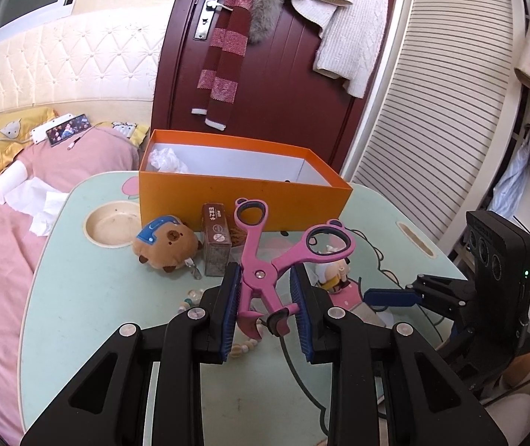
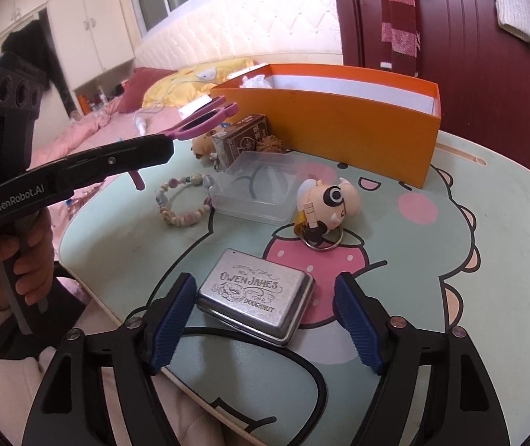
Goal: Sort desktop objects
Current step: 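Grasp the pink scissors with the left gripper while the right reaches toward the silver tin, then lift the scissors with the left gripper while the right grasps the Owen James tin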
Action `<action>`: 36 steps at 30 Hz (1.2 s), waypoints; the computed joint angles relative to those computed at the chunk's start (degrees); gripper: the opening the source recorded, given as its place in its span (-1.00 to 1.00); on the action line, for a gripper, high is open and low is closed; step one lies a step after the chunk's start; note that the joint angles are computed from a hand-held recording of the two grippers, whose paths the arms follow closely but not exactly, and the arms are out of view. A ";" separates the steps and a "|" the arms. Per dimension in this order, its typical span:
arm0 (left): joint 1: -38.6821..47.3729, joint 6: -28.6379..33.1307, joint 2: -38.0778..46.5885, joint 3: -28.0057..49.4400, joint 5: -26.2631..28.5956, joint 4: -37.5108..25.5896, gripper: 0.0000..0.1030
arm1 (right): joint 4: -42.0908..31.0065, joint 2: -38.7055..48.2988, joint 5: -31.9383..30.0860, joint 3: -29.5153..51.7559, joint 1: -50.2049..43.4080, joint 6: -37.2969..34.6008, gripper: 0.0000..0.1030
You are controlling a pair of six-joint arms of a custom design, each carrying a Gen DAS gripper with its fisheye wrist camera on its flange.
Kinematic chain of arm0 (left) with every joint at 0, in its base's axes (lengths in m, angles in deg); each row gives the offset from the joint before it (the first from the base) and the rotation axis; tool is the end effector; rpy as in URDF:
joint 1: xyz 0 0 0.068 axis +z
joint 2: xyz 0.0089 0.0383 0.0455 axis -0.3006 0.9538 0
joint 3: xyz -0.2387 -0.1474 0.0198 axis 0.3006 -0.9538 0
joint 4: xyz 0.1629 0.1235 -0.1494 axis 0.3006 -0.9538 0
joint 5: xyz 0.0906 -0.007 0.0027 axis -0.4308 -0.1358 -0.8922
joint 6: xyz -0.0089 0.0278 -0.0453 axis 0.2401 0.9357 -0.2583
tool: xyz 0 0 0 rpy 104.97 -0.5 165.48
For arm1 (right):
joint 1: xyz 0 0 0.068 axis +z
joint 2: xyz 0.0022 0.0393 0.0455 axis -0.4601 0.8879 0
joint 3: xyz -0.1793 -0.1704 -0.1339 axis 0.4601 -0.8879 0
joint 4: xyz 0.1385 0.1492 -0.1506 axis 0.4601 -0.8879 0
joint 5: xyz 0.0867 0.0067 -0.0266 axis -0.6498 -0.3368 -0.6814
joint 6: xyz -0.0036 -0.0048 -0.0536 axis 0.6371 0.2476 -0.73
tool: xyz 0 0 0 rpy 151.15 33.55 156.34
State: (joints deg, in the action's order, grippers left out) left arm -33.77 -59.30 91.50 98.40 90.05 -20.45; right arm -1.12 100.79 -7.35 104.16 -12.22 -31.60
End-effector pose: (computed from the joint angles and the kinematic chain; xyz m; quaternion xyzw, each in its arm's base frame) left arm 0.3154 -0.1134 0.1928 0.3099 0.8183 -0.2984 0.3811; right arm 0.2031 0.0570 0.1556 -0.0608 0.9209 0.1051 0.3704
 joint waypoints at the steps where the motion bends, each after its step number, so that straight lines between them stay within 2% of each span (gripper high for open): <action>1: -0.04 0.02 -0.01 0.02 -0.04 -0.06 -0.44 | 0.09 0.46 0.64 0.24 0.64 0.17 0.62; 4: 0.01 -0.01 0.01 0.05 0.00 -0.13 -0.44 | 0.50 1.53 2.66 0.91 2.60 0.24 0.64; 8: 0.34 -0.65 -0.21 -0.11 0.39 0.26 -0.44 | 0.40 2.07 9.23 2.06 7.38 -0.42 0.64; 15: 0.77 -0.83 -0.49 -0.43 0.58 0.82 -0.44 | -0.02 9.35 13.04 6.03 11.80 -1.63 0.61; 16: 0.75 -0.77 -0.34 -0.30 0.51 0.62 -0.44 | 0.06 9.45 11.99 6.07 11.03 -0.98 0.56; 17: 0.72 -0.77 -0.26 -0.22 0.37 0.56 -0.44 | 0.47 8.94 11.26 5.71 10.35 -0.72 0.22; 23: 0.69 -1.26 -1.10 -1.12 0.19 1.88 -0.44 | 1.06 5.92 10.01 3.33 7.53 -0.06 0.23; 29: 0.94 -2.65 -2.33 -1.46 0.08 3.42 -0.44 | 1.33 -1.42 4.35 0.88 1.54 0.84 0.22; 32: 0.96 -4.08 -2.44 0.32 0.32 3.11 -0.44 | -0.34 -4.92 0.64 1.45 -1.99 1.67 0.22; 36: 0.21 -5.30 0.27 6.38 -1.12 1.67 -0.44 | -3.34 -7.20 -4.52 5.54 -8.63 0.41 0.22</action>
State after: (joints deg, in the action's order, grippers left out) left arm -33.56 -64.60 91.77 104.78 88.93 -18.78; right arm -4.45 93.59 -11.87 109.70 -20.85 -31.19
